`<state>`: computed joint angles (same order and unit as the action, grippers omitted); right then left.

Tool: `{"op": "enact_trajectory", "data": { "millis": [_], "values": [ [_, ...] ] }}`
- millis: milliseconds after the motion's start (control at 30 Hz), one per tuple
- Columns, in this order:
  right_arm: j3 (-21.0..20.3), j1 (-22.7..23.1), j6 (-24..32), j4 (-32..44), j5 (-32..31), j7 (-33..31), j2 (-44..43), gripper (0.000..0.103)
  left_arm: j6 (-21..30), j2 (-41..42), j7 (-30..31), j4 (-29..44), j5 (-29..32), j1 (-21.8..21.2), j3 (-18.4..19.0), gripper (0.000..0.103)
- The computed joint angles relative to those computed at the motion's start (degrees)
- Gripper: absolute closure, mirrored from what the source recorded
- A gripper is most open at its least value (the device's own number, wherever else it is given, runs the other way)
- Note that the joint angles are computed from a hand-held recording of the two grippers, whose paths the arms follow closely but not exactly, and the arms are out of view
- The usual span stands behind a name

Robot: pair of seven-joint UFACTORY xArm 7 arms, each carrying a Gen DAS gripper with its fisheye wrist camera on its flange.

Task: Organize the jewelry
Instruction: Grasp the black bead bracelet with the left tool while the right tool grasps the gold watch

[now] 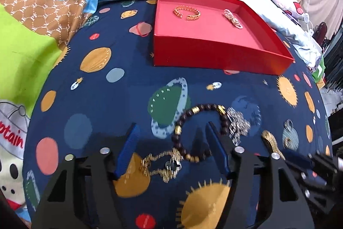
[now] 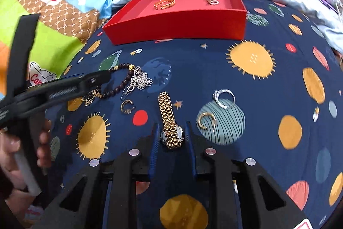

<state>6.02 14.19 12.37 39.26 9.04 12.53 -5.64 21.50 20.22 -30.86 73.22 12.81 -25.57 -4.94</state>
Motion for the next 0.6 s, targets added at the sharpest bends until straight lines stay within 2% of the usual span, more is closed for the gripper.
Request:
{"op": "enact_trajectory", "data": {
  "millis": [133,200,233,267,300,400,467,533,600],
  "values": [
    [-0.07,0.44,0.15,-0.86,1.54,0.17,-1.0,0.081,-0.56,0.92,-1.44,0.91,2.61,-1.25,1.36,0.056],
    [0.0,0.56,0.32,-0.95,1.46,0.33,-1.3,0.081,-0.73,1.08,-1.17,1.11,3.19,-1.4,1.33,0.075],
    [0.14,0.44,0.3,-0.95,0.96,0.79,-1.34,0.081,-0.92,1.19,-0.17,1.16,2.56,-0.86,0.69,0.079],
    [0.25,0.35,0.37,-0.94,0.49,1.24,-1.39,0.081,-1.1,1.24,1.02,1.16,1.67,-0.28,-0.04,0.089],
    [0.38,0.23,0.49,-0.84,-0.06,1.77,-1.4,0.081,-1.15,1.27,2.38,1.14,0.47,0.38,-0.88,0.094],
    [0.27,0.33,0.49,-0.75,-0.15,2.44,-1.7,0.081,-1.65,1.03,5.86,0.69,-3.26,1.75,-2.73,0.096],
    [0.24,0.32,0.66,-0.72,-0.37,2.94,-2.22,0.093,-2.18,0.31,6.4,-0.14,-3.83,1.33,-2.5,0.096],
    [-0.34,0.94,0.7,-0.72,1.32,1.9,-2.81,0.092,-2.86,-0.71,6.21,-1.14,-3.98,0.83,-2.12,0.096],
    [0.42,-0.1,0.86,-0.73,-1.2,3.8,-3.23,0.092,-3.43,-1.77,6.86,-2.04,-5.26,1.22,-2.7,0.096]
  ]
}}
